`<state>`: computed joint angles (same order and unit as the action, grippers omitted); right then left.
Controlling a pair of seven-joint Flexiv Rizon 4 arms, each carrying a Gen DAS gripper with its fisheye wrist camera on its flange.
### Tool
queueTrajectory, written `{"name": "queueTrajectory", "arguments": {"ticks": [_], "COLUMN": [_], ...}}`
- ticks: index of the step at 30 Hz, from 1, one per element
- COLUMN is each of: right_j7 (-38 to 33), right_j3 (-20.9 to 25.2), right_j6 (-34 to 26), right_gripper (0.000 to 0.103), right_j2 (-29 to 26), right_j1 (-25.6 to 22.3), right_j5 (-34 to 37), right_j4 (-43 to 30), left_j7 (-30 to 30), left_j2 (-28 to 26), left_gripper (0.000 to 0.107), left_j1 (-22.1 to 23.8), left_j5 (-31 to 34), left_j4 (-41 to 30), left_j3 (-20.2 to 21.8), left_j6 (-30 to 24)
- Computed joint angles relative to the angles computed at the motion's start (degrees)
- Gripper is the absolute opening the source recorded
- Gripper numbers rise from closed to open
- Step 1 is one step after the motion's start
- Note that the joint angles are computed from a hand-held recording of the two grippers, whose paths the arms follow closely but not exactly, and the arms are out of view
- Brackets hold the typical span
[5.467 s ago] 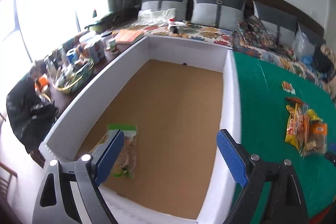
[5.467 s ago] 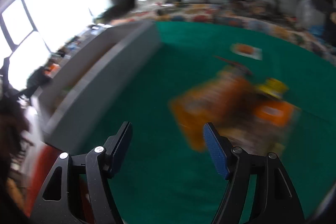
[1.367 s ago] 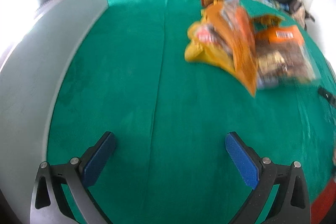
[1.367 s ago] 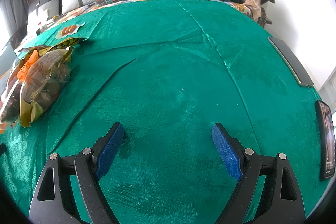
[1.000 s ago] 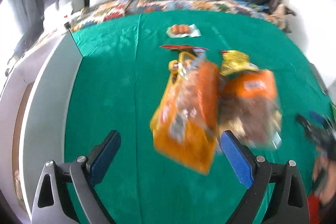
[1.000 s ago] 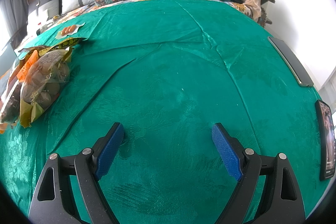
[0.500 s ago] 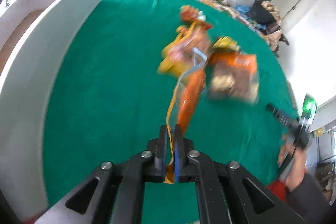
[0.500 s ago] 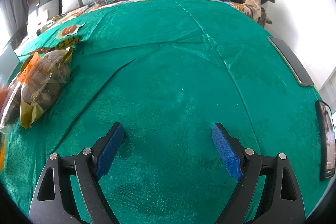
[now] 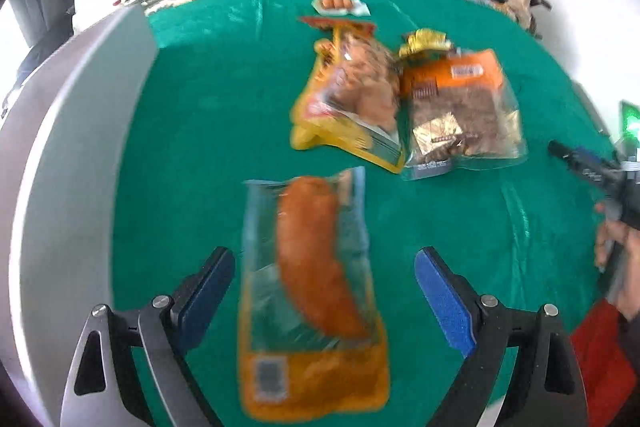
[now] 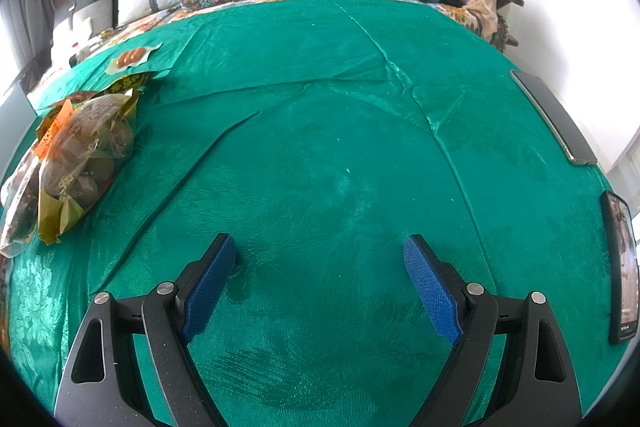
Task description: Organize snacks
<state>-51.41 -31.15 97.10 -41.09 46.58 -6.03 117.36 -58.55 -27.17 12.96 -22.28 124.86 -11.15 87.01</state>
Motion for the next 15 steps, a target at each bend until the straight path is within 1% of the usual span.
{"name": "queueTrajectory", "arguments": {"ticks": [1, 3, 4, 5, 6, 7, 8, 9, 10, 15], "right_j7": [-0.01, -0.02, 0.01, 0.00, -0.02, -0.02, -0.01, -0.02, 0.01, 0.04], "right_j3": [0.00, 0.03, 0.00, 0.00, 0.02, 0.02, 0.04, 0.06, -0.04, -0.01], "right_j6": [0.00, -0.04, 0.02, 0.03, -0.02, -0.02, 0.04, 0.02, 0.04, -0.03], "right_gripper": [0.088, 0.088, 0.088, 0.088, 0.088, 0.088, 0.088, 0.088, 0.088, 0.088], "right_j2": [0.00, 0.03, -0.02, -0.04, 0.00, 0.00, -0.03, -0.01, -0.08, -0.04], "right_j1": [0.00, -0.04, 0.01, 0.03, -0.02, -0.02, -0.01, -0.04, 0.09, 0.11], "right_j5": [0.01, 0.02, 0.05, 0.07, 0.06, 0.06, 0.08, 0.08, 0.12, 0.18], "right_j4": [0.00, -0.04, 0.00, 0.00, -0.04, -0.04, -0.01, -0.03, 0.01, 0.00], "left_j7": [-1.67, -7.12, -8.82, -10.60, -12.23, -11.18, -12.89, -14.42, -13.70, -12.35], "left_j2": [-1.16, -3.71, -4.51, -5.15, -5.82, -5.85, -6.10, -6.33, -6.49, -6.94], "left_gripper": [0.091, 0.091, 0.091, 0.091, 0.093, 0.096, 0.101, 0.103, 0.103, 0.103], "left_j1": [-2.61, -9.06, -10.94, -11.90, -11.31, -9.58, -8.98, -8.69, -7.29, -4.05], "left_j5": [0.80, 3.76, 4.33, 5.19, 5.71, 3.61, 4.64, 5.52, 4.66, 6.18], "left_j4": [-1.38, -4.46, -5.37, -5.97, -6.52, -5.88, -5.82, -6.12, -5.48, -4.81], "left_j3": [2.63, 10.24, 12.37, 14.00, 13.97, 12.08, 12.05, 12.50, 11.08, 7.92], "left_j6": [-0.60, -1.89, -2.32, -2.80, -3.37, -2.72, -2.04, -2.45, -0.57, 2.33]}}
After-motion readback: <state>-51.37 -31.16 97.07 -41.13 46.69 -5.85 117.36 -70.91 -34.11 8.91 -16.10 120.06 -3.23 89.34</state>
